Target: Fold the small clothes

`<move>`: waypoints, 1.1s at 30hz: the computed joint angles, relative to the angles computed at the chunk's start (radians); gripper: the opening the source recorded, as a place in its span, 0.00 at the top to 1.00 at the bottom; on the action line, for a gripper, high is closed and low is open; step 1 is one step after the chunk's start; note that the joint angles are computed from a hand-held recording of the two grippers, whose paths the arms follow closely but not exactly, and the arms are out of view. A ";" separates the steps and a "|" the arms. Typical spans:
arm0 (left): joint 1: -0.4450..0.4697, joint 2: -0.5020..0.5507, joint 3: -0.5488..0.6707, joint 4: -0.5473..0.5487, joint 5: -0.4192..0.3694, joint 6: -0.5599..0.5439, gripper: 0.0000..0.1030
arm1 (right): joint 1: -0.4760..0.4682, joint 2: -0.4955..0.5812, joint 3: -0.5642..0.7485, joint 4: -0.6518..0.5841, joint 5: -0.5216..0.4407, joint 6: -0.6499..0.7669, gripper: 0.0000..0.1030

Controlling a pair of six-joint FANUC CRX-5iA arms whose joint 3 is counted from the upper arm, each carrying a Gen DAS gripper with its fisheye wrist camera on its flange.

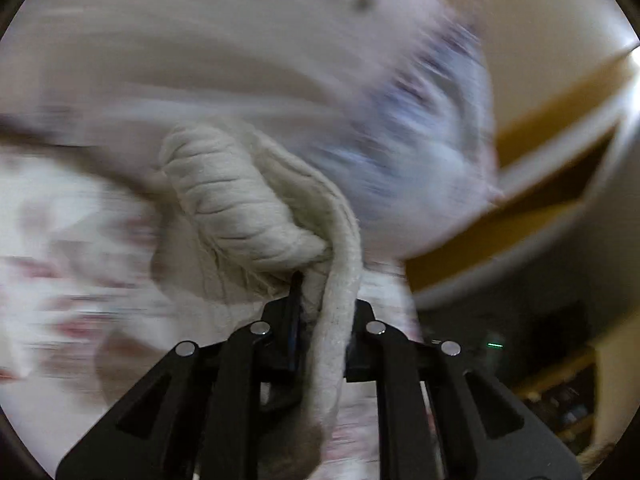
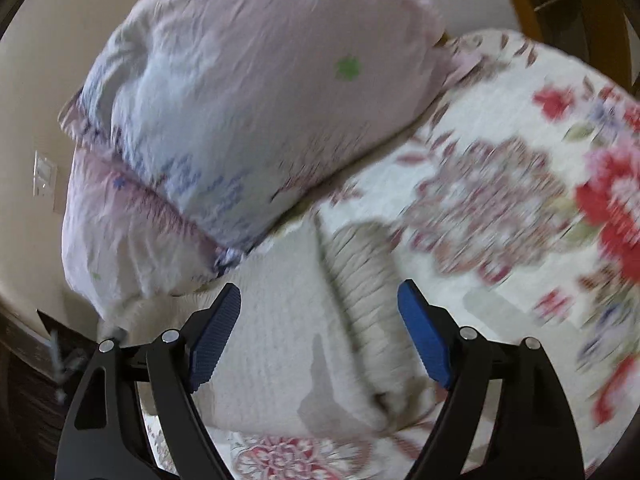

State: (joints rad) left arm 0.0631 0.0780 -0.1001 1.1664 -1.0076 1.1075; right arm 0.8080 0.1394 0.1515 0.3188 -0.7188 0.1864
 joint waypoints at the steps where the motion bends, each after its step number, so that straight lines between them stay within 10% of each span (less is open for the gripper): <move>1: -0.055 0.027 0.024 0.032 0.018 0.000 0.87 | -0.008 -0.006 -0.006 0.004 -0.001 -0.003 0.20; 7: -0.275 0.262 0.307 -0.068 -0.113 0.126 0.79 | -0.082 -0.003 0.029 -0.134 -0.023 0.105 0.15; 9: -0.269 0.202 0.232 -0.030 -0.070 0.024 0.33 | -0.108 -0.003 0.043 -0.237 -0.017 0.176 0.12; 11: -0.239 0.110 0.147 -0.085 0.063 0.022 0.13 | -0.130 0.005 0.067 -0.340 -0.022 0.258 0.10; 13: -0.186 0.074 0.151 -0.260 0.108 0.134 0.12 | -0.150 0.028 0.111 -0.442 -0.048 0.349 0.10; 18: -0.151 0.162 0.280 -0.528 -0.079 0.366 0.13 | -0.180 0.124 0.237 -0.597 -0.162 0.488 0.11; 20: -0.168 0.176 0.298 -0.592 -0.103 0.378 0.12 | -0.190 0.151 0.264 -0.654 -0.181 0.527 0.26; 22: -0.195 0.189 0.298 -0.613 -0.077 0.382 0.11 | -0.185 0.166 0.267 -0.670 -0.179 0.556 0.67; 27: -0.197 0.195 0.283 -0.515 -0.048 0.310 0.64 | -0.175 0.118 0.220 -0.714 -0.071 0.589 0.77; 33: -0.068 0.034 0.169 -0.486 -0.062 0.122 0.60 | -0.121 0.193 0.382 -0.762 -0.097 0.789 0.78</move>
